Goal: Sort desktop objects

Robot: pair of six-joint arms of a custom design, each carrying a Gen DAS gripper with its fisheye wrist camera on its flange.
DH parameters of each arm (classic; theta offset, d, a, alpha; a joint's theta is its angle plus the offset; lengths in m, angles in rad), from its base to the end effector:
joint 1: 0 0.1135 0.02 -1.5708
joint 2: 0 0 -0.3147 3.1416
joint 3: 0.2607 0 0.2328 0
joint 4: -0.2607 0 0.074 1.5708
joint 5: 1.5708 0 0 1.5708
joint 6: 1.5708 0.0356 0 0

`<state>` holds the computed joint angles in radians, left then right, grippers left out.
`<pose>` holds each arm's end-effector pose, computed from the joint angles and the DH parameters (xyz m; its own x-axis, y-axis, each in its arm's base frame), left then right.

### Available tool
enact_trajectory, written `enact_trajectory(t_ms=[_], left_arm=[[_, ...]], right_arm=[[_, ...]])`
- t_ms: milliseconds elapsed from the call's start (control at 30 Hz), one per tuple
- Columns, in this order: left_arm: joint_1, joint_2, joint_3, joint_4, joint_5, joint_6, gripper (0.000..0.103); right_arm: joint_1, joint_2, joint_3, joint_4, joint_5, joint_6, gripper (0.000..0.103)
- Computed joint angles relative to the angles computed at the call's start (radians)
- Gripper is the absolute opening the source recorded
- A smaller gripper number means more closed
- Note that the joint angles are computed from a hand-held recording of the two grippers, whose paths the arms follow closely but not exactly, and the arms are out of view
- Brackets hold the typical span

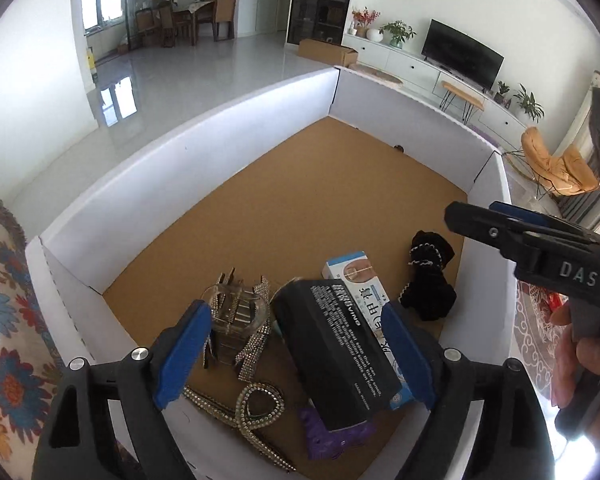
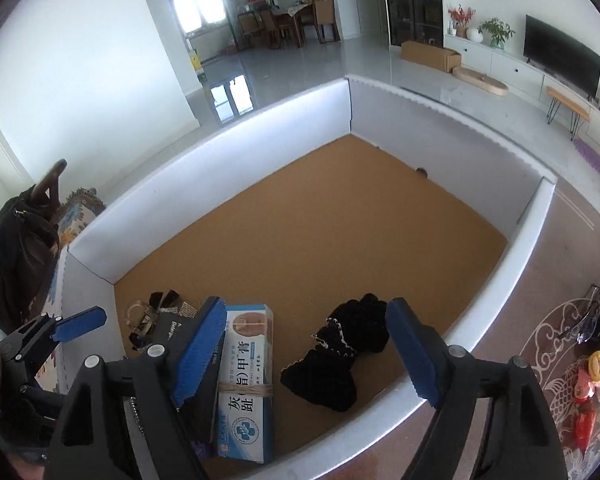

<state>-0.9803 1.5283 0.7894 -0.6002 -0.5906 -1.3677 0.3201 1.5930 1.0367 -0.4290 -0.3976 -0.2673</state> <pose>0.1485 -0.1859 0.2200 -0.7154 -0.3939 -0.5772 -0.4059 0.9066 -0.1156 0.2887 0.1102 0.2713 -0.6327 -0.4663 -0.6182 -0.6846 0.7099 0.1653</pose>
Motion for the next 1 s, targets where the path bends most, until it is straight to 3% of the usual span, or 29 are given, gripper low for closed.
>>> enact_trajectory(t_ms=[167,267,367,467,600,733,933,1000], left_arm=[[-0.141,0.036,0.137,-0.016,-0.109,-0.004,0.086],[-0.217,0.128,0.25,0.11,-0.117,0.119,0.087],[-0.244,0.253,0.35,0.277,-0.034,0.242,0.092],[-0.251,0.424,0.481,0.334,0.035,0.284,0.094],[-0.234,0.674,0.737,0.233,0.122,0.318,0.094],[-0.223,0.839,0.943,0.107,0.144,0.356,0.092],[-0.276,0.842,0.85,0.176,-0.016,0.344,0.092],[-0.269,0.836,0.823,0.19,0.029,0.331,0.092]], right_arm=[[-0.299,-0.265,-0.147,0.031,-0.193,-0.136,0.102],[-0.642,-0.328,-0.234,-0.004,-0.359,-0.384,0.103],[-0.976,-0.233,-0.261,-0.043,-0.405,-0.706,0.103],[-1.194,-0.059,-0.228,-0.031,-0.333,-0.868,0.103],[-1.353,0.147,-0.143,0.014,-0.214,-0.882,0.103],[-1.428,0.224,-0.109,-0.013,-0.185,-0.878,0.103],[-1.41,0.186,-0.178,0.038,-0.175,-0.868,0.103],[-1.409,0.192,-0.176,0.04,-0.178,-0.86,0.103]])
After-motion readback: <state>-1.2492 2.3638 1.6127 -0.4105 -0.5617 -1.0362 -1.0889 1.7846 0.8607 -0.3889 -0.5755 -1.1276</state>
